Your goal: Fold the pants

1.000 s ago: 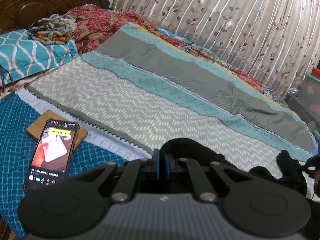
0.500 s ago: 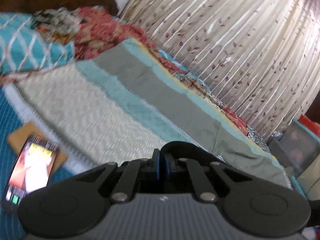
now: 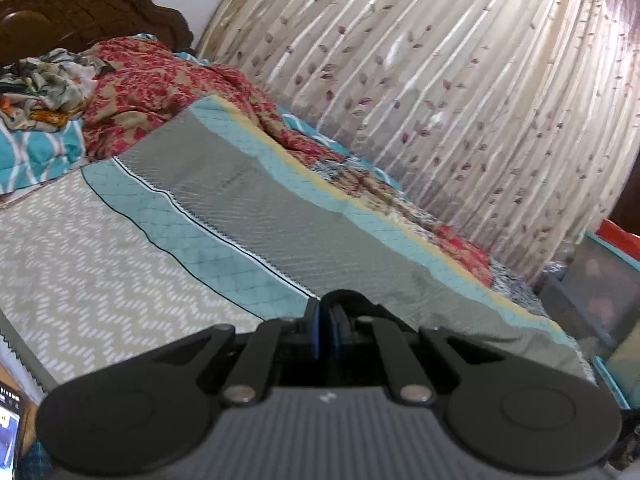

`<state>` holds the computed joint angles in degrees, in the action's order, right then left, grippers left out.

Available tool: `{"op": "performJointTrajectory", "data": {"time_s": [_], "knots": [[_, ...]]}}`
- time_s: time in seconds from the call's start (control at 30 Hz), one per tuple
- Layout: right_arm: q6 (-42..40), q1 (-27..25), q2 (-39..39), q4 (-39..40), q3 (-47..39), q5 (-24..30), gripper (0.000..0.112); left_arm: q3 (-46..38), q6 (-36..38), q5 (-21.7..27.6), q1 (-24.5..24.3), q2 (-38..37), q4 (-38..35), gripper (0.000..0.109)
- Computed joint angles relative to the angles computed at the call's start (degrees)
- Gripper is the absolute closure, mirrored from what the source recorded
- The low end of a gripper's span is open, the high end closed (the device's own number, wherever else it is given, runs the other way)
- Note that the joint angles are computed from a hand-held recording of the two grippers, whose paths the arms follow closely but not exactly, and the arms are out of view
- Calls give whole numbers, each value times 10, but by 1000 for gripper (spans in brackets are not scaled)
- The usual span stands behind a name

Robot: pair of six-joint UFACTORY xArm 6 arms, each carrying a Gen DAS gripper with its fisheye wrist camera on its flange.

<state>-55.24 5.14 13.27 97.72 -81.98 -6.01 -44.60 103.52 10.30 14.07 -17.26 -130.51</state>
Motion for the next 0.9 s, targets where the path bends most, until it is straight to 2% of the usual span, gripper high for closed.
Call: {"op": "performJointTrajectory", "data": {"time_s": [0.07,0.23,0.4,0.5,0.57,0.63,0.73,0.8,0.9], "knots": [[-95,-9,-20,81,14,7,108,51,-57,26,2,-40,70,103],[-93,-49,-97,94,138,42,108,196,-199,59,10,-166,253,103],[5,-88,-164,7,281,67,108,333,-383,76,16,-309,453,103],[71,-106,-187,-31,335,81,108,376,-466,82,20,-366,540,103],[151,-106,-192,-97,352,84,108,373,-488,81,23,-369,557,103],[167,-100,-197,-107,345,88,108,354,-480,86,31,-357,530,103],[122,-78,-191,-72,308,81,108,321,-441,63,19,-332,460,103],[91,-65,-183,-52,280,77,108,298,-421,69,27,-314,420,103],[49,-66,-181,-4,251,91,108,289,-430,94,42,-310,427,103]]}}
